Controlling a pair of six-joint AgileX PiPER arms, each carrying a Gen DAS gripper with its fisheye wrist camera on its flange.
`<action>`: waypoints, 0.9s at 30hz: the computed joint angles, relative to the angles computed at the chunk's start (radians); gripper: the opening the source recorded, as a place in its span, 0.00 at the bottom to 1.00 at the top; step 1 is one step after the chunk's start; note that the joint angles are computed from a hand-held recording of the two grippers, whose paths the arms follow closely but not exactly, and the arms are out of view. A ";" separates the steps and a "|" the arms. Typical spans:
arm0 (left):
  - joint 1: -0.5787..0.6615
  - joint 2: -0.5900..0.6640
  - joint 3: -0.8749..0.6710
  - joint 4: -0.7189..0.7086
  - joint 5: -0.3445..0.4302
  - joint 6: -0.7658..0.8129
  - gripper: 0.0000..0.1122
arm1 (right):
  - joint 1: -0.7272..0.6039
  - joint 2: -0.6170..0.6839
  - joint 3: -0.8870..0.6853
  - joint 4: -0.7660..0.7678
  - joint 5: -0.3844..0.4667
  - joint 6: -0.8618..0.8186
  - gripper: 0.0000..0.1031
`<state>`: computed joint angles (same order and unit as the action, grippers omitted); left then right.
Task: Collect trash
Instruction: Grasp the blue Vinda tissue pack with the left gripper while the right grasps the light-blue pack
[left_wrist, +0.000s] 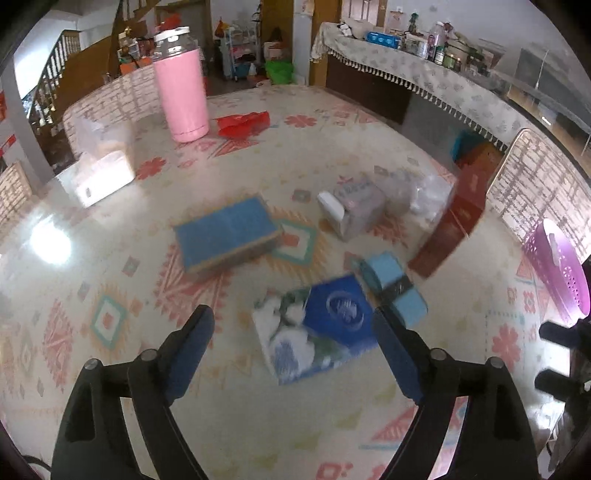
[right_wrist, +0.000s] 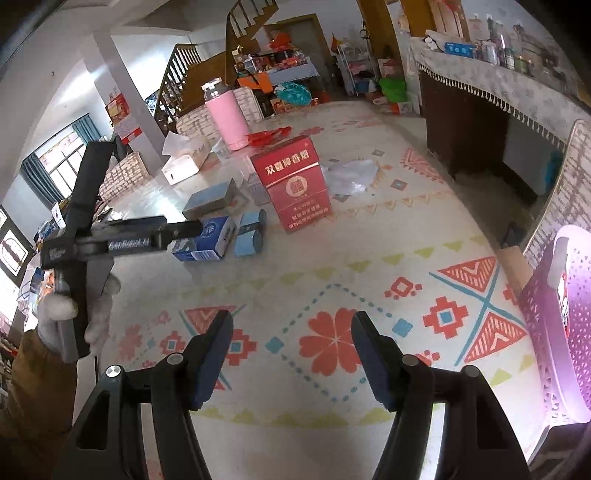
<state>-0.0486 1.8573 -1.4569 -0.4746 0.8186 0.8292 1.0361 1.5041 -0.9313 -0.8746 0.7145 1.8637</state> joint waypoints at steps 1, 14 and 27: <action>-0.010 0.013 -0.018 0.008 0.000 -0.009 0.77 | 0.002 -0.002 0.002 0.003 0.002 0.000 0.69; -0.010 0.097 -0.123 -0.023 0.310 0.094 0.77 | -0.005 -0.019 0.025 0.007 -0.005 0.001 0.69; -0.094 -0.077 0.151 0.148 -0.010 -0.160 0.46 | 0.021 0.002 -0.011 0.012 0.028 -0.015 0.69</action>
